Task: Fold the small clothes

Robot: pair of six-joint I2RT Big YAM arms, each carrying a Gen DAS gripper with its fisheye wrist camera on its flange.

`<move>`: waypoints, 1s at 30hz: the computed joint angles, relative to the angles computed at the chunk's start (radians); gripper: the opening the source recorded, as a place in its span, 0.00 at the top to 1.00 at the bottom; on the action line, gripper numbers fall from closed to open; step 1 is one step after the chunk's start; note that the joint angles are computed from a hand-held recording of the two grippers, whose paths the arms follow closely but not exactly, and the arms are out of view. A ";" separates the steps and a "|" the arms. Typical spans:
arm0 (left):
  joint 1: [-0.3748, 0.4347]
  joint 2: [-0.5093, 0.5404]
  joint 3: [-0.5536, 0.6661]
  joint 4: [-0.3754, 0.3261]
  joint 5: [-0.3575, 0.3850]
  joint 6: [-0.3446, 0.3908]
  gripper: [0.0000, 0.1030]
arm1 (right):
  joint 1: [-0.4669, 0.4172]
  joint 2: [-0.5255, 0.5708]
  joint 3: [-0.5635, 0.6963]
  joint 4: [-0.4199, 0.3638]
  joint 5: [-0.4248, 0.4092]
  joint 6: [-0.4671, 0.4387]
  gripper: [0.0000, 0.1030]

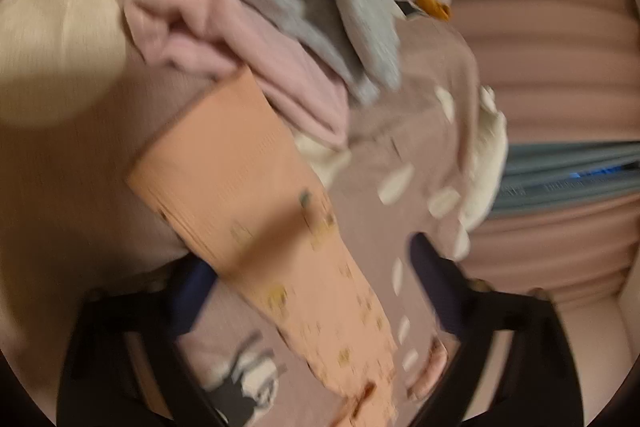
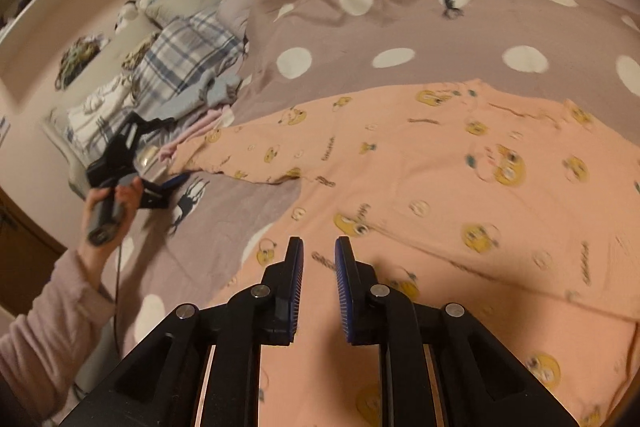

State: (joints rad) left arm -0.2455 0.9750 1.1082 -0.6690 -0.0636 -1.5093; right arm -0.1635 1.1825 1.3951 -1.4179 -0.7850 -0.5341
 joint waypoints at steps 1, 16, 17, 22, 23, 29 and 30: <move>0.005 0.001 -0.003 -0.013 -0.012 -0.011 0.37 | -0.041 0.014 0.012 -0.032 -0.016 -0.043 0.83; -0.227 0.259 0.461 -0.464 -0.330 0.337 0.97 | -0.238 0.048 0.019 -0.055 -0.052 -0.076 0.83; -0.256 0.288 0.512 -0.475 -0.349 0.373 0.97 | -0.253 0.051 0.021 -0.059 -0.062 -0.079 0.83; -0.417 0.505 0.821 -0.534 -0.399 0.546 0.97 | -0.314 0.063 0.027 -0.082 -0.098 -0.090 0.83; -0.446 0.543 0.872 -0.547 -0.395 0.571 0.97 | -0.328 0.066 0.027 -0.087 -0.104 -0.093 0.83; -0.584 0.824 1.200 -0.679 -0.344 0.696 0.96 | -0.419 0.083 0.031 -0.113 -0.130 -0.101 0.83; -0.599 0.866 1.246 -0.714 -0.339 0.708 0.95 | -0.435 0.086 0.032 -0.117 -0.133 -0.102 0.83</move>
State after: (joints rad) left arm -0.8440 1.8408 2.3547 -1.3827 -0.4022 -0.8012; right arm -0.5981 1.2682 1.4275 -1.5346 -0.9177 -0.6366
